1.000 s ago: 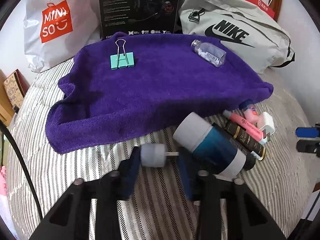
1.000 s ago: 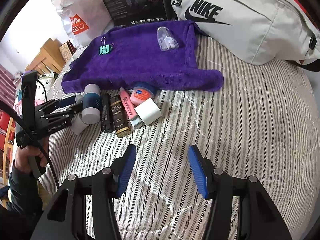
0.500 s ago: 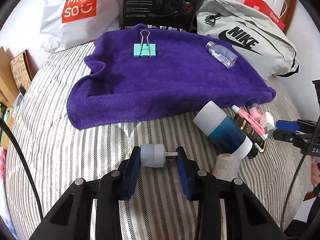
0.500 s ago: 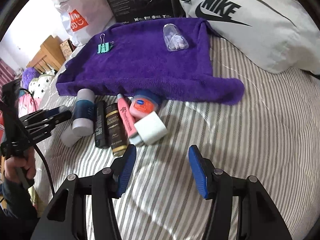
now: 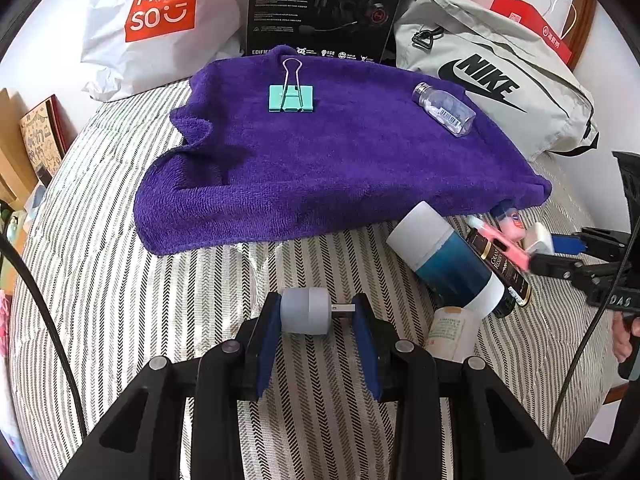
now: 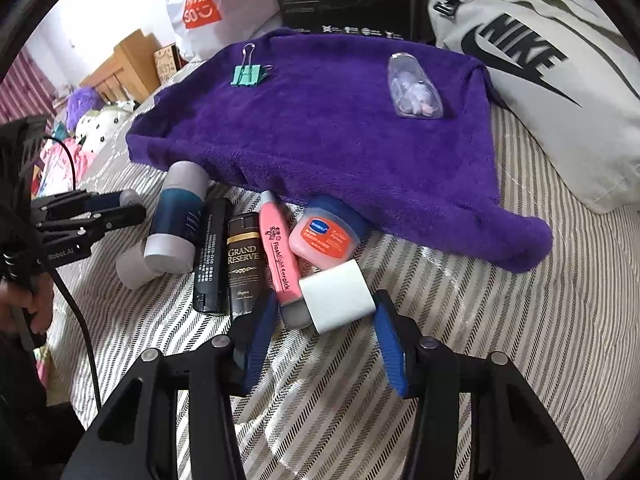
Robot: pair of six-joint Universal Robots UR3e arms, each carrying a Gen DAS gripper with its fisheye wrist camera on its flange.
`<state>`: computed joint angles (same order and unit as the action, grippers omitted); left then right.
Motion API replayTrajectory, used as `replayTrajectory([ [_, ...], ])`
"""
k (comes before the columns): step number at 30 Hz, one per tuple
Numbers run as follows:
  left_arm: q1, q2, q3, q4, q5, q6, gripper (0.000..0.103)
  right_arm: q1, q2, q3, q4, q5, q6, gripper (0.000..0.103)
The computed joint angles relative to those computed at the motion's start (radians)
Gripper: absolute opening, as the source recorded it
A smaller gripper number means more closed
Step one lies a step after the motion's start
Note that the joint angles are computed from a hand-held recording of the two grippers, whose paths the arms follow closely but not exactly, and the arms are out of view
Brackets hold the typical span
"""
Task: Organize rigid objects
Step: 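Grasp the white charger plug with the right tool while the left tool holds the cylinder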
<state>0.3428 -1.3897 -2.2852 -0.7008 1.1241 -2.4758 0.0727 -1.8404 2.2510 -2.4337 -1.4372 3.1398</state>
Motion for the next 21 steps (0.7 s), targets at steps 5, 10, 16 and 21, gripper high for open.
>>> replayTrajectory([
  [5,0.001,0.003,-0.005,0.008,0.001,0.000,0.034,-0.126,-0.214,0.081,0.147,0.017,0.027,0.048],
  [10,-0.003,0.003,-0.005,0.011,0.006,-0.006,0.034,-0.196,-0.357,0.142,0.252,0.008,0.052,0.048],
  [16,-0.004,0.004,-0.008,0.014,0.006,-0.009,0.034,-0.090,-0.296,0.130,0.195,-0.082,0.033,0.052],
  [21,-0.007,0.003,-0.006,0.015,0.012,-0.007,0.034,0.004,-0.218,0.120,0.118,-0.179,-0.009,0.052],
])
